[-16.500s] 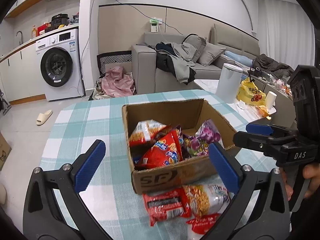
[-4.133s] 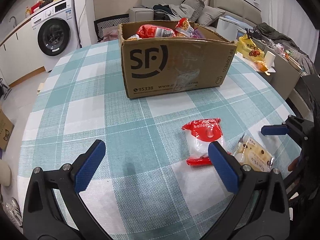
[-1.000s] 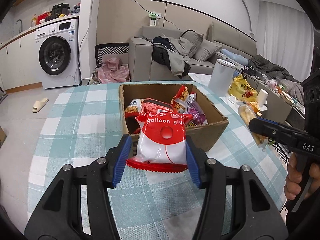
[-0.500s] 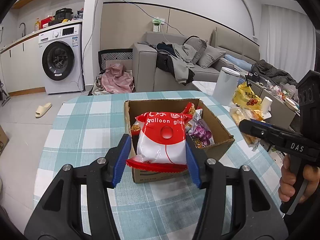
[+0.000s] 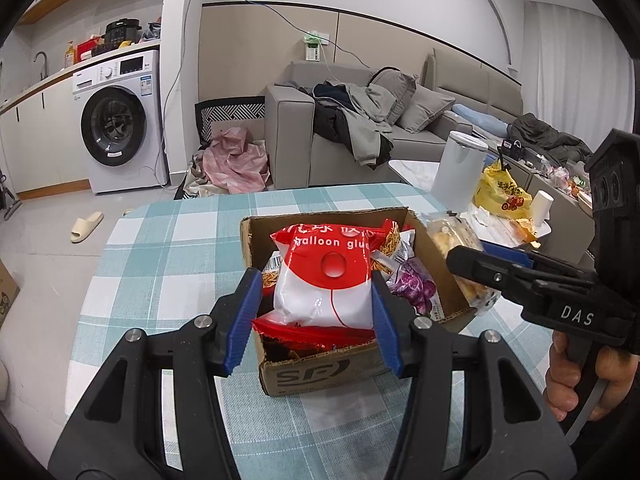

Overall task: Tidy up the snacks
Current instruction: 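Carry both packs over the box and open both tools to drop them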

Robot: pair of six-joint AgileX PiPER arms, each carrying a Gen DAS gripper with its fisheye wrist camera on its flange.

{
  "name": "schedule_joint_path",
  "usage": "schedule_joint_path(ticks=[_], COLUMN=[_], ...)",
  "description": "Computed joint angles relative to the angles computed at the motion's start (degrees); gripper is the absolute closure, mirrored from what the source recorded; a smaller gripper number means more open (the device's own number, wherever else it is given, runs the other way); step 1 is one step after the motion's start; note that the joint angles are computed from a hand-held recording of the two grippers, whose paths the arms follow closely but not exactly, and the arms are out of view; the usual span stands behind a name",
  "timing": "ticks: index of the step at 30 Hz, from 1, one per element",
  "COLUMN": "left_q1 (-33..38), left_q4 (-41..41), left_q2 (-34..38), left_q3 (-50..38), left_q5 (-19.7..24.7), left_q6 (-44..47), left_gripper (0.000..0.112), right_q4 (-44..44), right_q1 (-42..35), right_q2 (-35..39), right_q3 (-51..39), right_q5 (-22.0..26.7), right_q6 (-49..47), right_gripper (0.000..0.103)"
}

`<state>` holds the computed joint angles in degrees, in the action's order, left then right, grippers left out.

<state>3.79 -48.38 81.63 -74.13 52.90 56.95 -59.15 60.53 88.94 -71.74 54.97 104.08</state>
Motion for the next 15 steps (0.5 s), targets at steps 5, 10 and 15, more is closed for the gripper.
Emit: schedule_joint_path(ticks=[5, 10, 15], left_q1=[-2.8, -5.1, -7.1], left_q4=[1.0, 2.0, 3.0], left_q2=[2.1, 5.0, 7.3], left_q3=[-0.2, -1.6, -2.4], left_q5=[-3.1, -5.3, -7.9], left_q6=[-0.7, -2.7, -3.2], left_gripper=[0.062, 0.062, 0.062], right_q4=[0.6, 1.7, 2.0], right_q1=[-2.4, -4.1, -5.4], right_q2=[0.8, 2.6, 4.2], right_q3=[0.3, -1.0, -1.3], right_q5=[-2.7, -3.1, -3.5], right_q6=[-0.9, -2.6, -3.6], right_gripper=[0.045, 0.045, 0.045])
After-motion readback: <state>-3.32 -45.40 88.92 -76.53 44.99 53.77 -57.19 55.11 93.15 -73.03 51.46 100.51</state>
